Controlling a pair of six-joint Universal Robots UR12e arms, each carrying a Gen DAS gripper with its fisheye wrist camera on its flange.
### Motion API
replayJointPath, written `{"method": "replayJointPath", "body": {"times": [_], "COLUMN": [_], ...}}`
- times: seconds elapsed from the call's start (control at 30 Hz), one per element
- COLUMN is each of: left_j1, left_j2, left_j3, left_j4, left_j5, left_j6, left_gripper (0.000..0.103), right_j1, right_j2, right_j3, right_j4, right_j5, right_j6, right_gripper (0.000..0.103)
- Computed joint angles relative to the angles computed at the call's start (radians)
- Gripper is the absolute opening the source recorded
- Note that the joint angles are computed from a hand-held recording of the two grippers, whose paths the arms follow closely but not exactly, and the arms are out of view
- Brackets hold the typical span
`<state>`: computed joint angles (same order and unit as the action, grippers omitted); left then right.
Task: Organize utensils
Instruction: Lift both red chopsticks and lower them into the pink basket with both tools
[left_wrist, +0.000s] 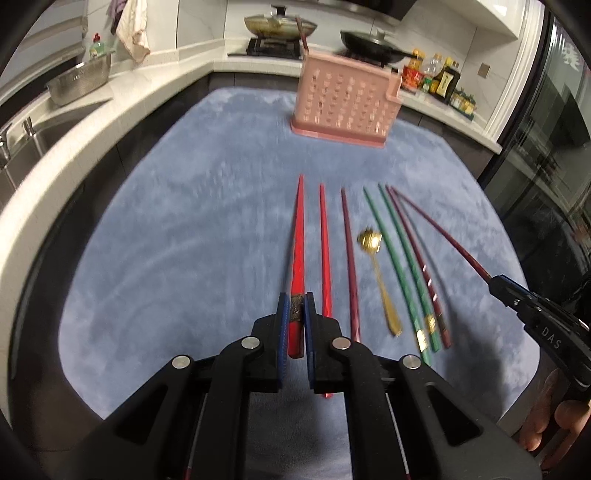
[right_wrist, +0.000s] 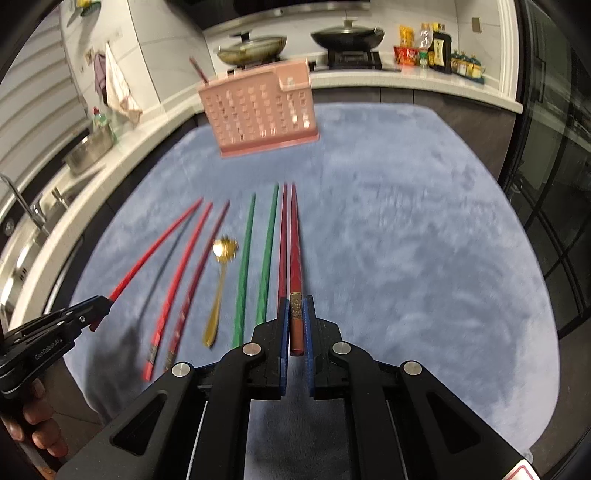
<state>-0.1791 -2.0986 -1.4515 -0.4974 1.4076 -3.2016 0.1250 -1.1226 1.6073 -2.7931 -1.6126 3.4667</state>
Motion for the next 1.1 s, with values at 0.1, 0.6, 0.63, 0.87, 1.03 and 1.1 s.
{"method": "replayJointPath", "body": {"times": [0.1, 0.6, 0.63, 0.87, 1.03, 1.1], "left_j1": [0.002, 0.009, 0.008, 0.006, 0.008, 0.009], "left_j2": [0.002, -0.081, -0.091, -0.162, -0.204, -0.226], "left_j3": [0.017, 0.257, 0.276, 0.435, 0.544, 0.603], "left_j4": [0.015, 0.075, 0.079, 0.047, 0.048, 0.052], "left_j5": [0.002, 0.051, 0.058, 0.060, 0.033, 0.022], "left_j6": [-0.011, -0.025, -0.022, -0.025, -0.036, -0.046], "left_gripper": [0.008, 0.006, 0.006, 0.006, 0.006, 0.006], "right_j1": [-0.008, -0.053, -0.055, -0.070, -0.087, -0.094], "right_j2": [-0.009, 0.024, 0.029, 0.069, 0.099, 0.115], "right_j3": [-0.007, -0.169, -0.181, -0.270, -0.350, -0.389], "right_j4": [-0.020, -0.079, -0.080, -0.090, -0.118, -0.130], "right_j5": [0.000, 0.002, 0.005, 0.025, 0.078, 0.102], "right_j6": [0.005, -0.005, -0.004, 0.001, 0.024, 0.037], "right_gripper": [0.007, 0.007, 0.007, 0.007, 0.007, 0.007]}}
